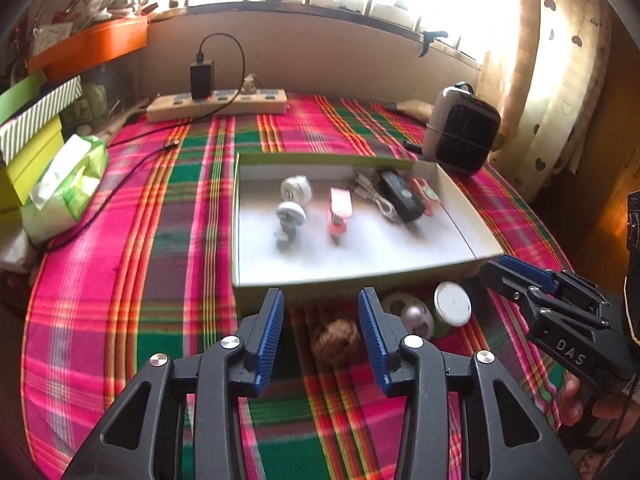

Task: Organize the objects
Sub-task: 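Withdraw both open tools from the box toward the walnuts, then grasp the dark carved nut with the left tool while the right tool grasps the walnut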

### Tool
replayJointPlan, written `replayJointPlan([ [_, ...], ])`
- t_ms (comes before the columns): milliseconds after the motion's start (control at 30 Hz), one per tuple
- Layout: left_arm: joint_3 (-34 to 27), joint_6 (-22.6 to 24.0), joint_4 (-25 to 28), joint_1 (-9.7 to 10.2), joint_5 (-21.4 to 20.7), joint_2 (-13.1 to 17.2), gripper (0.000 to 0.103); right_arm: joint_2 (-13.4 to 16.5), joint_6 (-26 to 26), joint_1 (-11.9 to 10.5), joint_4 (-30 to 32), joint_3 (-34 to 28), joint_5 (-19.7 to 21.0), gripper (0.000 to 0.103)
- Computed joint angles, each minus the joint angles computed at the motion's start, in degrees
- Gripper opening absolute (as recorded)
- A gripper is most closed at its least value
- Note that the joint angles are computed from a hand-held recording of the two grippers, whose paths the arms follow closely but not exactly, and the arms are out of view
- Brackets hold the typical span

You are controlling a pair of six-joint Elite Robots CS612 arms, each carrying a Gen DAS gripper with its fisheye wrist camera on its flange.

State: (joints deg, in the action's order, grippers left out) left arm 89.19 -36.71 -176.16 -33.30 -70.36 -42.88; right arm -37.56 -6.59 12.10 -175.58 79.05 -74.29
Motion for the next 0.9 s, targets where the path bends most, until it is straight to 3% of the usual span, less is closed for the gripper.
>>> replayJointPlan([
  [133, 0.76, 1.0, -1.59, -0.19, -1.33, 0.18, 0.039, -0.7, -0.54, -0.07, -1.88, 1.93, 0.41, 0.032],
  [233, 0.33, 0.97, 0.24, -0.26, -1.71, 0.49, 0.039, -1.08, -0.29, -0.21, -2.46, 3.02, 1.4, 0.037],
  [667, -1.73, 1.16, 2.76, 0.08, -3.36, 1.98, 0.04, -1.73, -1.16, -0.26, -2.63, 5.24, 2.04, 0.038],
  [900, -1.9, 1.85, 2.48, 0.02, -2.15, 2.25, 0.039, -1.78, -1.62, -0.05, -2.19, 5.43, 2.13, 0.038],
])
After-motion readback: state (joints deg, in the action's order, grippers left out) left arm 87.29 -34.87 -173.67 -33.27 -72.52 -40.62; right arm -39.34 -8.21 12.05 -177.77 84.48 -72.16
